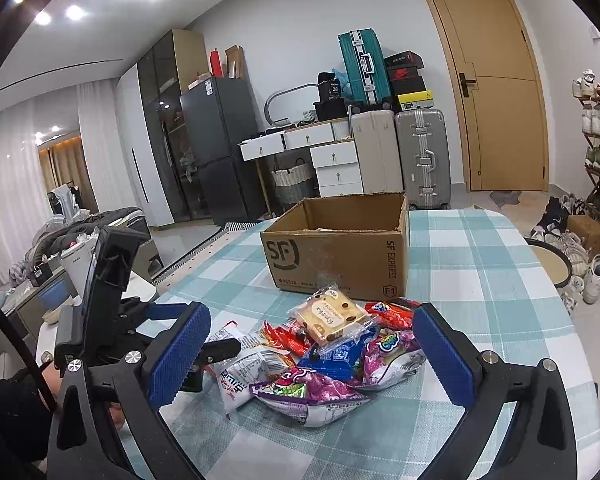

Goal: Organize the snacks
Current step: 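Lower the left tool onto another white noodle packet and close it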

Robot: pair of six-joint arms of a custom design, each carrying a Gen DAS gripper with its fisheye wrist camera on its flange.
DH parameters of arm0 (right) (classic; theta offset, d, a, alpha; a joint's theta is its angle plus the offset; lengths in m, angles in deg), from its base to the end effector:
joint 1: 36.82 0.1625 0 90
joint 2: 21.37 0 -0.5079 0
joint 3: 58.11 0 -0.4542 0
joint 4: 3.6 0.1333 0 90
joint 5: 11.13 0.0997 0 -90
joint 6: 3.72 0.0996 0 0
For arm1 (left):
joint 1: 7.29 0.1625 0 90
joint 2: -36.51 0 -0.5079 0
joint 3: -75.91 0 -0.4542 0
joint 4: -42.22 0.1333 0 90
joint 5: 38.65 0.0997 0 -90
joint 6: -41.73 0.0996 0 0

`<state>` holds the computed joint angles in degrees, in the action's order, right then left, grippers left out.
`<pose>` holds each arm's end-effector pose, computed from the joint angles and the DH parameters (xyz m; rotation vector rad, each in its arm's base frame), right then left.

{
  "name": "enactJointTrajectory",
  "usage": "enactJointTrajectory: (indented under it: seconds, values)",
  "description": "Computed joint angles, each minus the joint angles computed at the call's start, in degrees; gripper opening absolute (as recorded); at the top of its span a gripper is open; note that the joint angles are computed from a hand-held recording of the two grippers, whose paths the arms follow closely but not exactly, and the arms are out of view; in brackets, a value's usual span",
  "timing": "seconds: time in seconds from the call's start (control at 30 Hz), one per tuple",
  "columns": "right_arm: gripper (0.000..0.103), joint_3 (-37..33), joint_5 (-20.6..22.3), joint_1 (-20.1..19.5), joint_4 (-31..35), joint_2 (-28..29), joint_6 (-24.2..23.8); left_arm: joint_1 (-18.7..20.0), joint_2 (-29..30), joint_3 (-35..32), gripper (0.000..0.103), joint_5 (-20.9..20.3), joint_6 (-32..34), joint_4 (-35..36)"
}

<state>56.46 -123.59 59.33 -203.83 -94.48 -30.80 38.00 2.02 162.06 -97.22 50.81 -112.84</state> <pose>0.1600 -0.5961 0.4074 0.3417 -2.1877 1.3974 -0.4432 -0.7110 0.0343 1.1171 2.3955 -0.5229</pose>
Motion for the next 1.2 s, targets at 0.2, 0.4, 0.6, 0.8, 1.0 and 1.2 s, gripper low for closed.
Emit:
enactJointTrajectory:
  seconds: [0.2, 0.4, 0.6, 0.8, 1.0, 1.2]
  values:
    - [0.103, 0.71, 0.26, -0.38, 0.04, -0.37, 0.66, 0.30, 0.84, -0.78, 0.103, -2.64, -0.30, 2.35]
    - [0.103, 1.18, 0.26, -0.66, -0.18, -0.60, 1.26, 0.38, 1.62, -1.06, 0.101, -2.85, 0.49, 3.51]
    - [0.103, 1.56, 0.48, -0.93, 0.69, -0.99, 1.97, 1.32, 1.10, -0.94, 0.071, -6.69, -0.28, 4.19]
    - [0.103, 1.42, 1.41, -1.66, 3.03, -1.37, 4.52, 1.94, 0.48, -0.44, 0.041, -10.26, -0.88, 3.71]
    - [0.103, 1.47, 1.28, -2.10, 4.49, -1.63, 6.17, 2.78, -0.13, -0.65, 0.040, -11.88, -3.52, 4.41]
    - [0.103, 1.52, 1.20, -2.34, 5.68, -1.82, 7.41, 2.82, -1.24, 0.18, 0.040, -13.07, -3.66, 2.94]
